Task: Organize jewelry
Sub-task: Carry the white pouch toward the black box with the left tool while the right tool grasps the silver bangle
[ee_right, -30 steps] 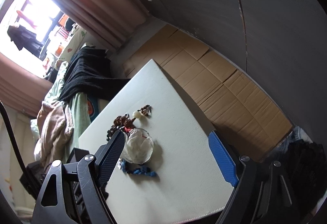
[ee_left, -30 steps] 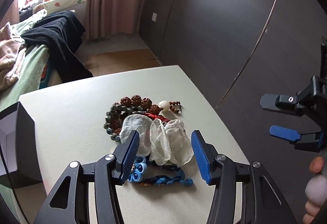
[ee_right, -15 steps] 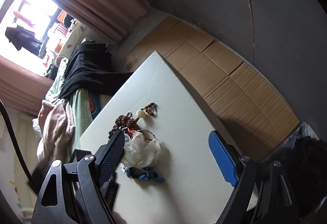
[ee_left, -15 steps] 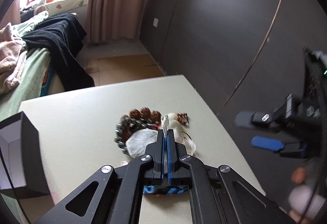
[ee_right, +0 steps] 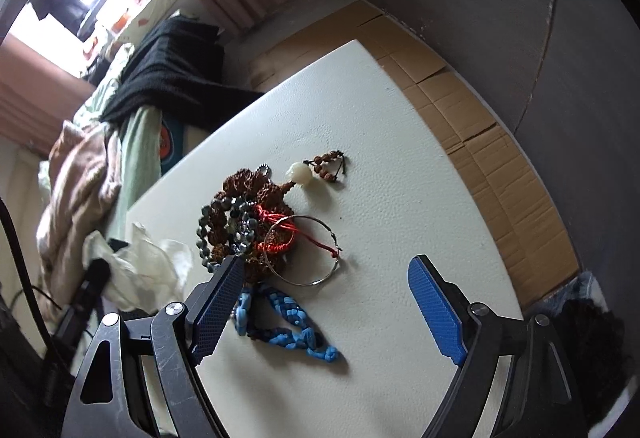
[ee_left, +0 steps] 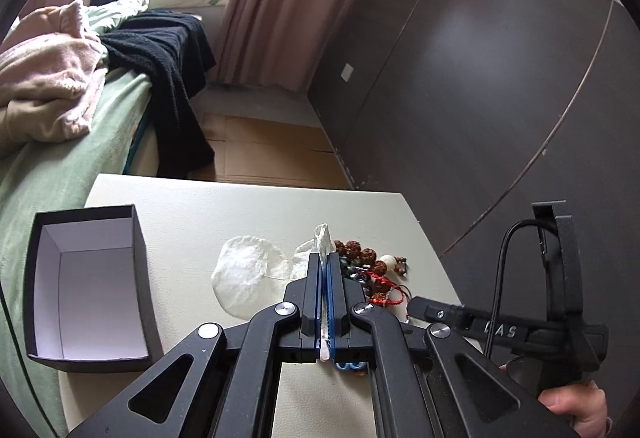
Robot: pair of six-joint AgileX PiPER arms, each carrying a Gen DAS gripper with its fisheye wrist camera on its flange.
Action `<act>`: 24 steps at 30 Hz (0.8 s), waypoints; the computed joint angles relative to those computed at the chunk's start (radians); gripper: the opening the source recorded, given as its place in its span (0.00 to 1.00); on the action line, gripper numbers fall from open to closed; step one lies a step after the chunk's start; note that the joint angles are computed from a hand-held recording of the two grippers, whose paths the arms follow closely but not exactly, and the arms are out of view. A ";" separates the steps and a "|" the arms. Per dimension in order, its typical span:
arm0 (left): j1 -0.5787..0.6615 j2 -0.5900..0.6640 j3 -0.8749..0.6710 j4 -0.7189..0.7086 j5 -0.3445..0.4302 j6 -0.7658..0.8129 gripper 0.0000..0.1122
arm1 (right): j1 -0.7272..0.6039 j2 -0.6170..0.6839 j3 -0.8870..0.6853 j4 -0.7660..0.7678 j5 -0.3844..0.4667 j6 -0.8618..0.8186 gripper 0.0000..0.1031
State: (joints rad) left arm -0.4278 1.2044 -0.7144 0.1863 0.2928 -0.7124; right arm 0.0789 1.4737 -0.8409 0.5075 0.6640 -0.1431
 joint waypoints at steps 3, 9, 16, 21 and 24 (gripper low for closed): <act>0.034 -0.004 -0.001 -0.093 0.003 0.101 0.01 | 0.044 0.026 -0.022 -0.069 -0.009 -0.002 0.83; 0.070 -0.047 0.016 -0.076 0.035 0.093 0.01 | 0.072 0.040 -0.037 -0.087 -0.010 -0.067 0.83; 0.130 -0.078 0.026 -0.155 0.049 0.181 0.01 | 0.186 0.061 -0.045 -0.270 -0.042 0.038 0.83; 0.137 -0.094 0.031 -0.121 0.063 0.145 0.01 | 0.248 0.077 -0.035 -0.430 -0.083 0.158 0.83; 0.123 -0.124 0.043 -0.051 0.069 0.071 0.01 | 0.222 0.087 -0.043 -0.323 -0.073 0.036 0.57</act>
